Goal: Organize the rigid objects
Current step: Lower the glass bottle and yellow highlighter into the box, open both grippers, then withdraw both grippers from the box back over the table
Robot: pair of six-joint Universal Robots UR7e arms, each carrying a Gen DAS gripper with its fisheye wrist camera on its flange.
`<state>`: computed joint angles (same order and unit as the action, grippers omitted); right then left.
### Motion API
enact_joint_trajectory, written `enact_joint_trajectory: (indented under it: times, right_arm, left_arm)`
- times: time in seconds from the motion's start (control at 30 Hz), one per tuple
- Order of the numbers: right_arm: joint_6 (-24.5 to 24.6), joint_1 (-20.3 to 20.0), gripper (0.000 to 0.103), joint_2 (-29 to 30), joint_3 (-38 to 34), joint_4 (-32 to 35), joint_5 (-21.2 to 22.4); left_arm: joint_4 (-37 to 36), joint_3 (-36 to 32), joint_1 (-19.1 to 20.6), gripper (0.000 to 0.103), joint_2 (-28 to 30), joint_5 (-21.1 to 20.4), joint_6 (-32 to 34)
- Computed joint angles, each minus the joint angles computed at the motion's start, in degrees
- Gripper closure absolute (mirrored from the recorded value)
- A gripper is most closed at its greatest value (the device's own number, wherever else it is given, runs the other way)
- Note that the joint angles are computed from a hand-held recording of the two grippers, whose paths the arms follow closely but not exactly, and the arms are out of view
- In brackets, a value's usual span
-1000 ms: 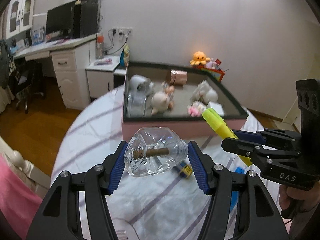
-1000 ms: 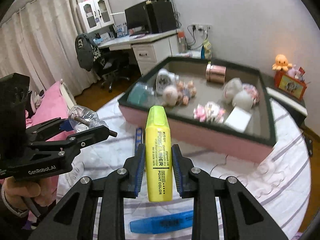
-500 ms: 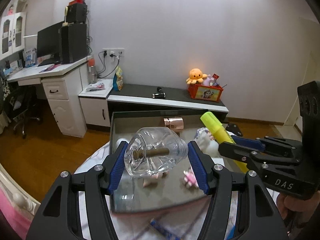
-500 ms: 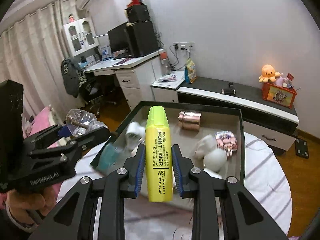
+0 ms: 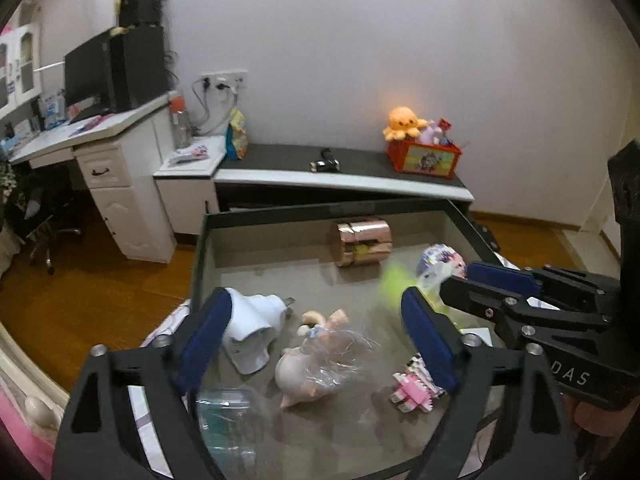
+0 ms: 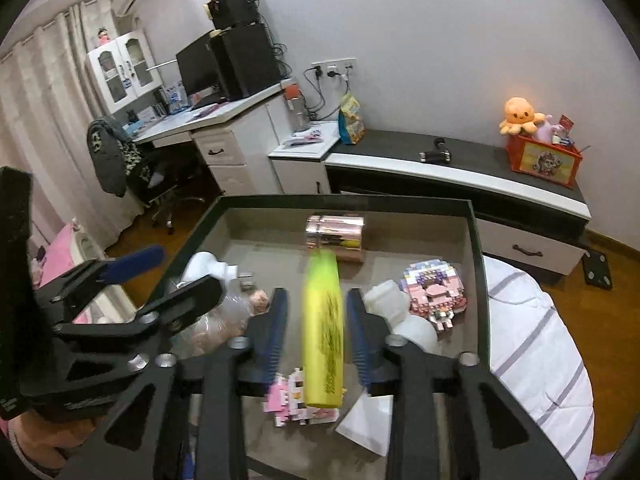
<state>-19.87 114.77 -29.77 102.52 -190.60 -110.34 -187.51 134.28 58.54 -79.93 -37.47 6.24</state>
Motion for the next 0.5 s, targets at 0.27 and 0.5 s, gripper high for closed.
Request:
enact_joint_trajectory:
  times: [0.27, 0.5]
  right_arm:
    - [4.0, 0.7, 0.000, -2.1, 4.8, -5.8, -3.3]
    - [6.0, 2.5, 0.000, -5.4, 11.6, -11.5, -2.9]
  left_arm:
    - [-1.8, 5.8, -3.6, 0.001, -6.5, 2.8, -1.5]
    - [5.6, 12.1, -10.0, 0.001, -15.9, 6.2, -7.3]
